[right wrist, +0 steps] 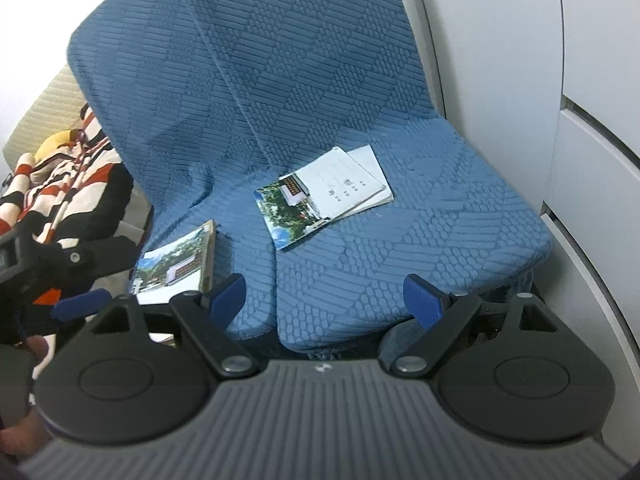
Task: Organize objects
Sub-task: 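Withdraw both grippers and move toward the photo postcard and white paper, then close the right gripper on the edge of the photo postcard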
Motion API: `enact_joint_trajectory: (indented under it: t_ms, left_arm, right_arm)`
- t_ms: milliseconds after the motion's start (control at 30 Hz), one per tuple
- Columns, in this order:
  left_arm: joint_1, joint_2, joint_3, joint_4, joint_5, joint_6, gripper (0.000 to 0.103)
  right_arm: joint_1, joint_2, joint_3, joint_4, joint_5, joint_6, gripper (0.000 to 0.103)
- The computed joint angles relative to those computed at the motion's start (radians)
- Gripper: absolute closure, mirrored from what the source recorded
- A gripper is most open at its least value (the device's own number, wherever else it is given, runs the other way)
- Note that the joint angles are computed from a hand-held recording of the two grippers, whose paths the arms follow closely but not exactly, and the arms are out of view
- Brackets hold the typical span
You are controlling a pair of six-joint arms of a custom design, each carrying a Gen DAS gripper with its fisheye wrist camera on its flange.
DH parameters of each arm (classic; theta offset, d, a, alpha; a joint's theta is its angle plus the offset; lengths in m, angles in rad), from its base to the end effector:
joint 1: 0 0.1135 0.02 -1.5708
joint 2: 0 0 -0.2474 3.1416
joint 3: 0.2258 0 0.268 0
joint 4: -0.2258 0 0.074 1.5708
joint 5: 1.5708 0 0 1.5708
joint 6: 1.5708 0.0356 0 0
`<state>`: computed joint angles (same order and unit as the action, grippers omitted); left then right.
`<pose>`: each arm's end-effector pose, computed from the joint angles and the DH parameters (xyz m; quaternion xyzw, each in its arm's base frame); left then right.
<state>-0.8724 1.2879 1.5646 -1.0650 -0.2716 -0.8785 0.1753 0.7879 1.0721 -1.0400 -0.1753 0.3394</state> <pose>0.1759 -0.1946 0.4033 -0.0544 0.9158 -0.2099 0.3382 0.1552 0.0338 0.3449 0.0404 0.9144 0.1782 0.3613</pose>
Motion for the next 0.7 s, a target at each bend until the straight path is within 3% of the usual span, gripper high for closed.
enact_joint_trajectory:
  t_ms: [333,700]
  left_arm:
    - [0.09,0.032,-0.059,0.063,0.064,0.039,0.001]
    - [0.199,0.064,-0.141,0.157,0.147,0.081,0.001]
  right_arm:
    - [-0.013,0.074,-0.049,0.133,-0.042,0.05,0.016]
    - [-0.002,0.335,-0.05,0.353,-0.101,0.182,0.016]
